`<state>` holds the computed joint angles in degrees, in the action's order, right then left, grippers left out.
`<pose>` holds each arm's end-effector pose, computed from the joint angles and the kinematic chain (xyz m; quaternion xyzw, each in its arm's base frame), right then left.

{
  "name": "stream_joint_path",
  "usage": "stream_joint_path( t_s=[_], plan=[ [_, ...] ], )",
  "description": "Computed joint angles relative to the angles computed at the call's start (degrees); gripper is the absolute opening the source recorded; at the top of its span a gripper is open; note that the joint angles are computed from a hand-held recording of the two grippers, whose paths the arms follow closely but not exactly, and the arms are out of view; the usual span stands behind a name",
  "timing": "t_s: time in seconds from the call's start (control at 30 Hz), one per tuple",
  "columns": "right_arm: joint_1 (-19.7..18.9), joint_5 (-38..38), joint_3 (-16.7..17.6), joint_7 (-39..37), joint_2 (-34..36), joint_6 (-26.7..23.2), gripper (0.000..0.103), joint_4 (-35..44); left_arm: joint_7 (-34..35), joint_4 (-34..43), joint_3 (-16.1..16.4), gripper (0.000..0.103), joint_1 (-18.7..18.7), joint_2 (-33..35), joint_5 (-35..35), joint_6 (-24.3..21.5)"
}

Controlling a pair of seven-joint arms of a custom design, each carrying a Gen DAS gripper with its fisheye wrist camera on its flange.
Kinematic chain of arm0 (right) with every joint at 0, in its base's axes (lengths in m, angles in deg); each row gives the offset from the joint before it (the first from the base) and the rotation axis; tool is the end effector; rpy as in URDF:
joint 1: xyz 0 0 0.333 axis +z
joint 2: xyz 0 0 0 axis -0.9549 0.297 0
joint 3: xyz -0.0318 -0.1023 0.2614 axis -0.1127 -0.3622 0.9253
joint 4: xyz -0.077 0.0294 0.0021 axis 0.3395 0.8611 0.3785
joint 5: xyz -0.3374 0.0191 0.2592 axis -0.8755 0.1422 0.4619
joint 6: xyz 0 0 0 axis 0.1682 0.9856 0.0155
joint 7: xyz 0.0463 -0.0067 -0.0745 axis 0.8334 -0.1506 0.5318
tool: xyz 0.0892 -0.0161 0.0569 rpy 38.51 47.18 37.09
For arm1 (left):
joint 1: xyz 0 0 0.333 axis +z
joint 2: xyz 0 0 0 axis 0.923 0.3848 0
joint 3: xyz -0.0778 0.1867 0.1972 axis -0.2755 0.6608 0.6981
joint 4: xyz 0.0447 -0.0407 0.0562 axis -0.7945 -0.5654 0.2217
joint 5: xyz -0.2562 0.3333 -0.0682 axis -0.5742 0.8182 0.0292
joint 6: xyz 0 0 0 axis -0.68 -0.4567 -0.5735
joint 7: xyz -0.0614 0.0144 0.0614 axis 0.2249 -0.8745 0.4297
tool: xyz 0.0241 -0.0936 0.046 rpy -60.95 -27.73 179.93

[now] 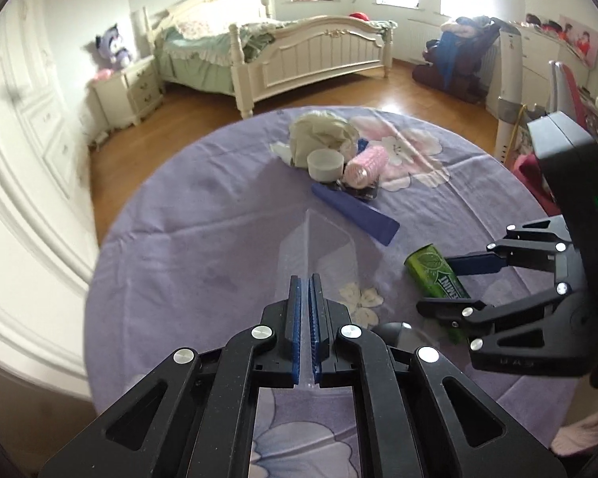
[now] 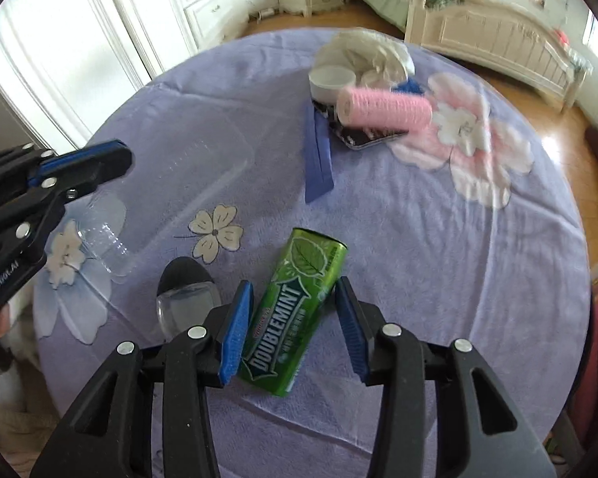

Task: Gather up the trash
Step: 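Lift the clear tray with the left tool while the right tool grasps the green Doublemint tin, then carry the clear tray and Doublemint tin over the bin and open both tools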

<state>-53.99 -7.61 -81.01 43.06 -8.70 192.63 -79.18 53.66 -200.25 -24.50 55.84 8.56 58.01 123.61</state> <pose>0.4273 0.1954 0.4890 -0.8554 0.4672 -0.0597 0.2154 0.4132 -0.1391 0.4447 -0.6101 0.7181 -0.2407 0.2327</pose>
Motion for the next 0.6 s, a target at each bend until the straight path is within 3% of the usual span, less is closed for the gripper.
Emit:
stream_joint_path(
  t_s=[0.03,0.27,0.4,0.6],
  plan=[
    [0.1,-0.1,0.3,0.0,-0.4,0.9,0.029,-0.7,-0.2,-0.1,-0.1,0.005,0.3,0.3,0.1,0.1],
    [0.1,0.3,-0.3,-0.6,-1.5,-0.5,0.029,-1.0,5.7,3.8,4.3,0.008,-2.4,7.6,-6.1,-4.8],
    [-0.2,0.4,-0.7,-1.0,-2.4,-0.8,0.029,-1.1,8.6,3.1,5.9,0.003,-3.4,8.3,-11.8,-1.1],
    [-0.9,1.2,-1.9,-2.7,-4.7,-0.9,0.029,-1.0,5.6,1.8,2.3,0.003,-0.1,5.1,-9.5,2.5]
  ],
)
